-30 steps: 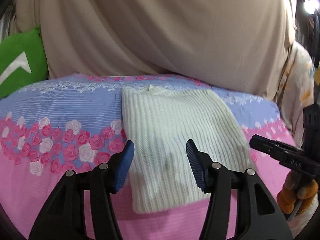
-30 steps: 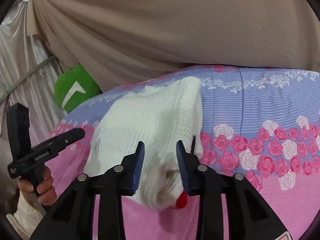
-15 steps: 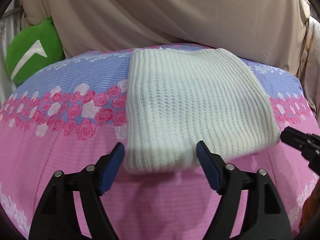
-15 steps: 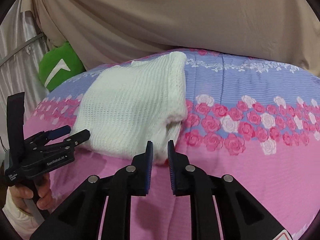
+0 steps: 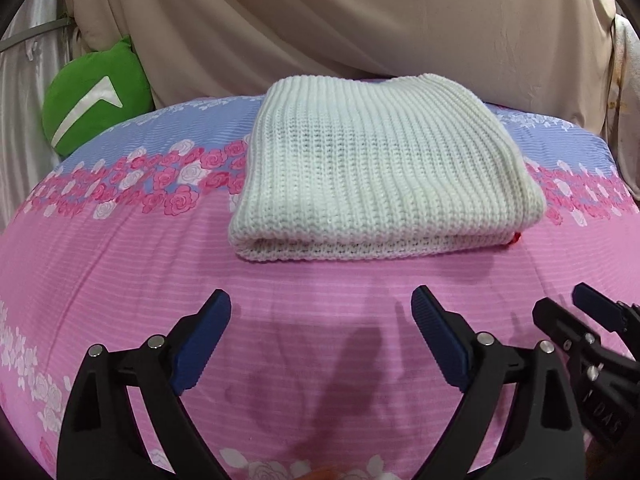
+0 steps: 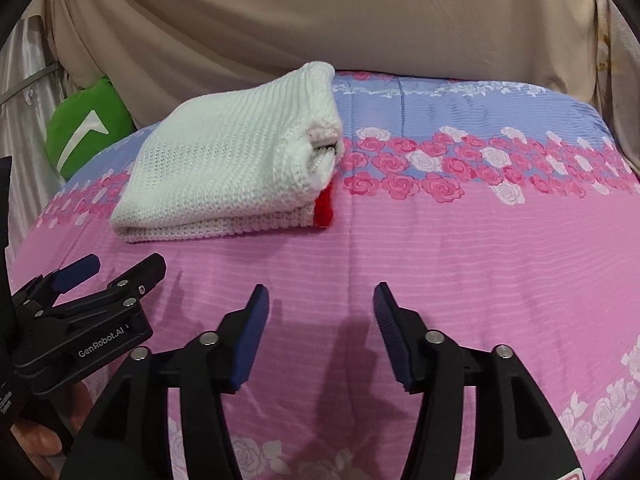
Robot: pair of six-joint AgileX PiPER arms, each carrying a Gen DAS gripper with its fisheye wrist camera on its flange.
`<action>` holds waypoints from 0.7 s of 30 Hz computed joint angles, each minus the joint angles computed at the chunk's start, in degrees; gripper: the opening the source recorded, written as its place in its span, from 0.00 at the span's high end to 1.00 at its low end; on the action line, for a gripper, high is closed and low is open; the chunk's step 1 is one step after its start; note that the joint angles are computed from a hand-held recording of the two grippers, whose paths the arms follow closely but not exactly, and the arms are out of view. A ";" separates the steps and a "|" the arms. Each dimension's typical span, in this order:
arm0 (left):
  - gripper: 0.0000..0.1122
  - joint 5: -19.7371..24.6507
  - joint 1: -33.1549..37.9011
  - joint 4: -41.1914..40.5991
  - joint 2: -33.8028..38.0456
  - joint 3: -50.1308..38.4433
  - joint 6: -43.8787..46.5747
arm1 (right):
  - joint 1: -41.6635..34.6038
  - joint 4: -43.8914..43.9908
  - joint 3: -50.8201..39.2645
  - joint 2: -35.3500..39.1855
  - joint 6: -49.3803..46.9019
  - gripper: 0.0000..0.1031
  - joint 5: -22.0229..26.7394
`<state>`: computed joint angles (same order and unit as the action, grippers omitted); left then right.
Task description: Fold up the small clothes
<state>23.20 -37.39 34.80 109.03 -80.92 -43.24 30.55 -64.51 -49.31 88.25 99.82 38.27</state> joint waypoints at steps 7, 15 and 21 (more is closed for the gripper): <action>0.20 1.35 -1.35 6.24 -0.59 1.01 -7.01 | 3.40 -0.98 -1.76 2.25 0.31 0.38 4.13; 0.20 3.23 -2.75 11.58 -0.40 1.04 -11.33 | 3.71 -1.03 -1.84 2.53 0.90 0.38 4.52; 0.20 3.58 -2.96 13.04 -0.55 1.34 -12.88 | 3.87 -1.12 -1.97 2.72 0.85 0.38 5.00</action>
